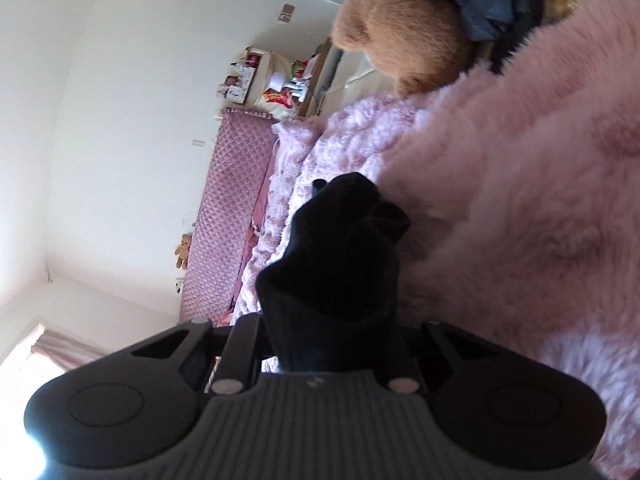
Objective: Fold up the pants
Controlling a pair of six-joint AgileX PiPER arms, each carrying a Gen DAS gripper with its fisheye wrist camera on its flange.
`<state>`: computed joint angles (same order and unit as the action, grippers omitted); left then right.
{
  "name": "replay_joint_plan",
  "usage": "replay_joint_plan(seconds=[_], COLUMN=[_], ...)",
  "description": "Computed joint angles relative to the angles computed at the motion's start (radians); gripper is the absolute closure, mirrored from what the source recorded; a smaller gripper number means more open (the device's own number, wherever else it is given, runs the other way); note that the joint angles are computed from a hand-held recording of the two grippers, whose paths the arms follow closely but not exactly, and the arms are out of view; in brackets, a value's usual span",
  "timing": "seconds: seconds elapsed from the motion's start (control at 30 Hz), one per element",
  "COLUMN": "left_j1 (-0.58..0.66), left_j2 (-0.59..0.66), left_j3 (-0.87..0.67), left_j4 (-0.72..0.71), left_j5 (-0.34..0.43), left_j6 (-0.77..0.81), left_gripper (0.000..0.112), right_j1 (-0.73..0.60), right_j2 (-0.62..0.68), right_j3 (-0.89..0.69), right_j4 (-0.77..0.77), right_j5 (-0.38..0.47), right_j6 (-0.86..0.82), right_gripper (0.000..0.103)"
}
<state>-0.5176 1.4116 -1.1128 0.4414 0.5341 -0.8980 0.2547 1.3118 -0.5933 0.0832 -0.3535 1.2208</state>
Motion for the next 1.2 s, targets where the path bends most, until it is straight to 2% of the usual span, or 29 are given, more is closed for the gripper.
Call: replay_joint_plan(seconds=[0.1,0.2,0.27,0.3,0.33,0.37,0.4,0.5,0.53,0.57,0.6,0.67,0.73,0.8,0.83,0.9,0.93,1.0,1.07,1.1,1.2], left_j1=[-0.016,-0.011,-0.017,-0.013,-0.006,0.004,0.004,-0.027,-0.034,-0.04,-0.053,-0.07,-0.082,-0.124,-0.146,-0.237,-0.281,-0.34,-0.347,-0.335,-0.325], left_j2=[0.032,0.085,0.12,0.134,0.148,0.174,0.202,0.26,0.264,0.27,0.278,0.302,0.325,0.33,0.333,0.379,0.408,0.418,0.371,0.332,0.286], left_j3=[-0.025,-0.068,-0.079,-0.079,-0.082,-0.086,-0.103,-0.129,-0.112,-0.108,-0.104,-0.09,-0.055,-0.022,-0.001,0.028,0.035,0.037,0.06,0.097,0.159], left_j4=[0.047,0.009,0.065,0.069,0.041,-0.017,-0.044,0.057,0.11,0.136,0.198,0.331,0.523,0.723,0.823,1.023,1.087,1.097,1.067,1.088,1.128], left_j5=[-0.001,-0.019,-0.06,-0.098,-0.126,-0.179,-0.193,-0.197,-0.23,-0.244,-0.245,-0.262,-0.29,-0.243,-0.22,-0.076,0.002,0.101,0.085,0.045,0.003], left_j6=[-0.065,-0.017,-0.077,-0.08,-0.044,0.03,0.067,-0.023,-0.076,-0.099,-0.156,-0.293,-0.487,-0.674,-0.749,-0.888,-0.956,-1.006,-1.032,-1.084,-1.163], left_gripper=[0.053,0.053,0.054,0.065,0.077,0.105,0.112,0.112,0.112,0.112,0.112,0.112,0.112,0.112,0.112,0.112,0.112,0.112,0.112,0.112,0.112], right_j1=[0.014,0.046,0.059,0.059,0.055,0.05,0.042,0.028,0.021,0.011,-0.007,-0.043,-0.08,-0.092,-0.087,-0.052,-0.041,-0.041,-0.048,-0.063,-0.081], right_j2=[-0.009,-0.011,-0.008,-0.008,-0.01,-0.011,-0.017,-0.022,-0.018,-0.012,-0.001,0.031,0.075,0.103,0.106,0.103,0.101,0.113,0.116,0.118,0.113], right_j3=[-0.058,-0.101,-0.099,-0.088,-0.072,-0.057,-0.034,0.012,0.023,0.03,0.032,0.059,0.088,0.098,0.094,0.07,0.064,0.038,0.038,0.043,0.058], right_j4=[0.014,0.207,0.312,0.32,0.304,0.273,0.232,0.172,0.137,0.096,0.026,-0.127,-0.219,-0.222,-0.204,-0.095,-0.063,-0.068,-0.078,-0.122,-0.172], right_j5=[0.046,0.101,0.101,0.094,0.088,0.082,0.073,0.062,0.059,0.063,0.081,0.029,-0.077,-0.146,-0.146,-0.099,-0.088,-0.066,-0.065,-0.077,-0.095], right_j6=[-0.085,-0.326,-0.416,-0.411,-0.378,-0.334,-0.273,-0.183,-0.142,-0.087,0.009,0.209,0.337,0.347,0.323,0.189,0.147,0.123,0.123,0.168,0.22], right_gripper=[0.09,0.09,0.09,0.09,0.09,0.09,0.09,0.09,0.087,0.08,0.078,0.079,0.079,0.079,0.083,0.087,0.089,0.089,0.089,0.089,0.089])
